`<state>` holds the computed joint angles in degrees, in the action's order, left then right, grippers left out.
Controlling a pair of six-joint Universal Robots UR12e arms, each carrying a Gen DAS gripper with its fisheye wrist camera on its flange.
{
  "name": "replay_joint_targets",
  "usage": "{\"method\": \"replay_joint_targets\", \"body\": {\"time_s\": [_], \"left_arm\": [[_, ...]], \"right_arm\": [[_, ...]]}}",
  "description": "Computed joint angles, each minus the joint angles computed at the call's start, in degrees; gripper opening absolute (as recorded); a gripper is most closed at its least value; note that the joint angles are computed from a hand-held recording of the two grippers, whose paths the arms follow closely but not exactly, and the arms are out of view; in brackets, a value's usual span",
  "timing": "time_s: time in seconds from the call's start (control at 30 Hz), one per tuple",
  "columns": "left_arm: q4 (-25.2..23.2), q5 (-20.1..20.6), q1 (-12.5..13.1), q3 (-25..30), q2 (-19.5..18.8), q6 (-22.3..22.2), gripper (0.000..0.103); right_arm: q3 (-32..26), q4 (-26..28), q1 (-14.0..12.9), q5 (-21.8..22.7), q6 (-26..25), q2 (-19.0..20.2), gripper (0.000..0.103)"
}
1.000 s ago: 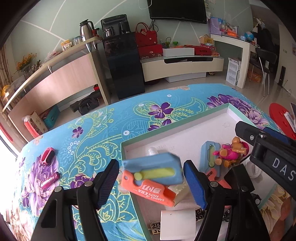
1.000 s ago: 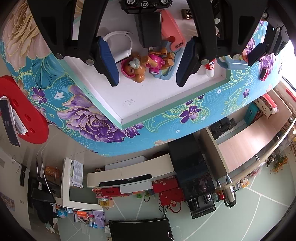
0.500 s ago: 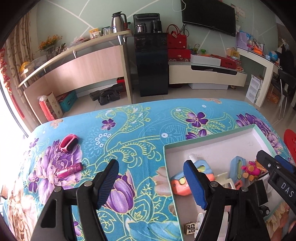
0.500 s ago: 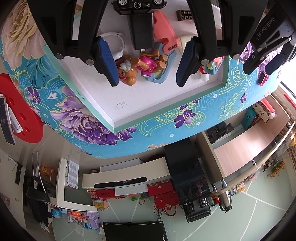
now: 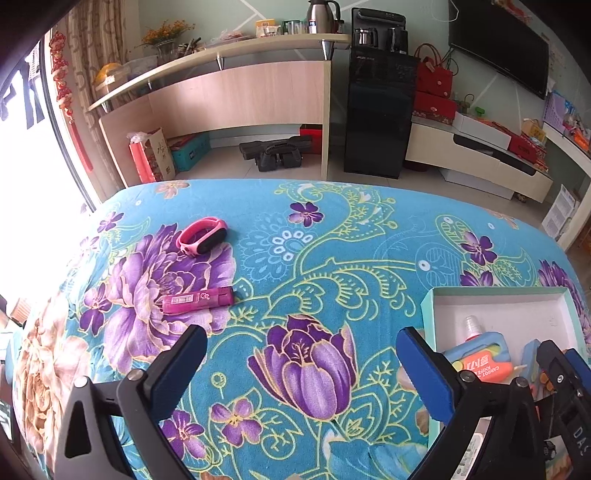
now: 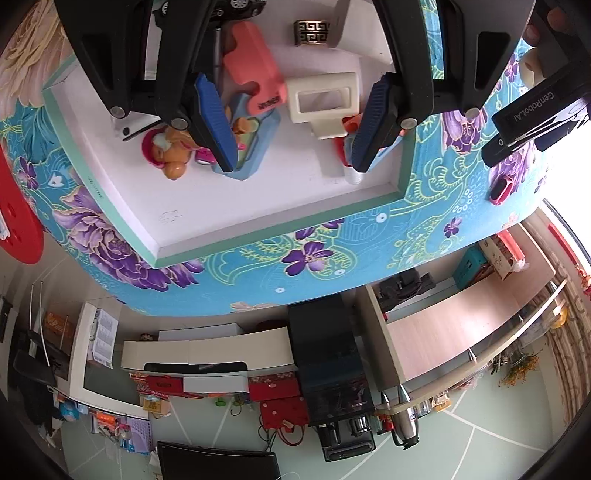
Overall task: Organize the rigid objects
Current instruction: 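Withdraw both open tools toward the pink watch band and lighter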
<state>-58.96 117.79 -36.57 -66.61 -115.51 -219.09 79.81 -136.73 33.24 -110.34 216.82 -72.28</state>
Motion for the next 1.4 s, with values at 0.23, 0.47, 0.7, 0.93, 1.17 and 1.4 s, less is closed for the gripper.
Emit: {"method": "replay_joint_targets", "body": {"time_s": [0.23, 0.47, 0.7, 0.93, 1.17, 1.4], "left_arm": [[-1.5, -0.7, 0.9, -1.2, 1.0, -2.5, 0.103], [-0.4, -1.3, 2.0, -3.4, 2.5, -4.4, 0.103], [2.7, -0.8, 3.4, -6.9, 4.6, -5.8, 0.103], [1.9, -1.8, 5.9, -10.7, 7.1, -8.8, 0.103], [2.4, -6.8, 9.3, -13.8, 9.0, -8.2, 0.103], [3.1, -9.3, 12.3, -16.4, 10.7, -6.9, 0.103]], "right_arm": [[-2.4, 0.0, 1.2, -0.1, -3.6, 1.9, 0.083], [-3.6, -1.6, 2.0, 0.2, -4.9, 3.2, 0.086], [-5.7, -2.3, 3.0, 1.2, -6.6, 4.8, 0.087], [-9.7, -3.0, 3.6, 6.1, -9.3, 7.8, 0.087], [-16.5, 1.5, 4.2, 11.6, -16.4, 12.7, 0.087], [-22.1, 6.4, 3.8, 18.0, -16.3, 17.0, 0.087]]}}
